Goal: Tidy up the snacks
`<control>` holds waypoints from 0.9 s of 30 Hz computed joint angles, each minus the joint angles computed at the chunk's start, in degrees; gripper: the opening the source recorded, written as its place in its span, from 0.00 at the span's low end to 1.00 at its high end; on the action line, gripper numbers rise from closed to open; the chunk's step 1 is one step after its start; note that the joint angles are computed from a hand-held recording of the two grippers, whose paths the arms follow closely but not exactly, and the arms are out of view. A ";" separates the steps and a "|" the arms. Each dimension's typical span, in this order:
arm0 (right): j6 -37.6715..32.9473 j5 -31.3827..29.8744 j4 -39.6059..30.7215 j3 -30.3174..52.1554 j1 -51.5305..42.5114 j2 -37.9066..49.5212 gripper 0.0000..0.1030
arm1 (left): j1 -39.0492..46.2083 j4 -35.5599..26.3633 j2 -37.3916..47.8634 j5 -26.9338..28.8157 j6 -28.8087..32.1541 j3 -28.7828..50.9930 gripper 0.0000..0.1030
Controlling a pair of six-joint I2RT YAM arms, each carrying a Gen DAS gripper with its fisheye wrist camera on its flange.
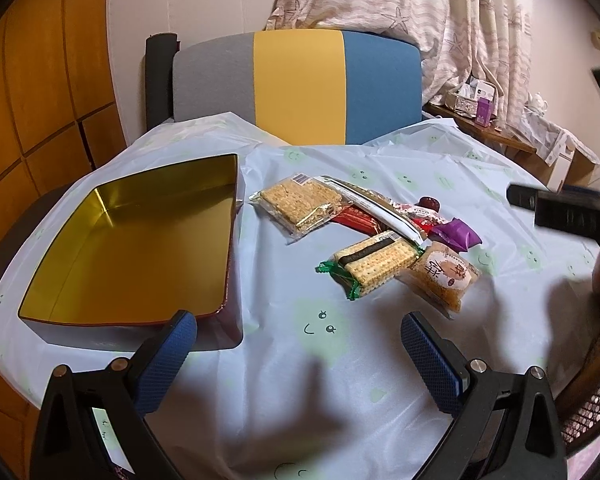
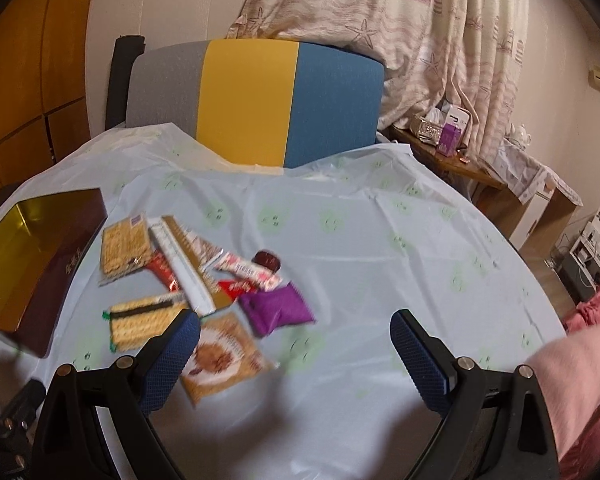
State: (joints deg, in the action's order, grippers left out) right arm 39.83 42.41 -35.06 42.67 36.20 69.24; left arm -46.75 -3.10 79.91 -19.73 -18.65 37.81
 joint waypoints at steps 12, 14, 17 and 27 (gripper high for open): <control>-22.02 -19.58 10.71 2.57 -22.51 0.17 0.95 | 0.10 0.26 1.75 2.18 1.16 0.84 1.00; -24.78 -22.86 15.06 1.65 -25.98 1.50 0.91 | 0.92 0.36 1.94 5.25 1.36 0.95 1.00; -26.48 -27.87 18.48 1.17 -29.59 4.12 0.79 | 2.06 -0.03 2.83 8.95 1.41 1.80 1.00; -23.57 -33.17 15.42 3.37 -33.56 9.41 0.57 | 3.48 -3.80 9.19 15.77 4.07 7.92 0.78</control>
State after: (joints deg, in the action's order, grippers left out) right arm 16.26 9.24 -19.65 46.04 2.64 78.64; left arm -43.28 -6.90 89.10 -3.96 -14.58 45.73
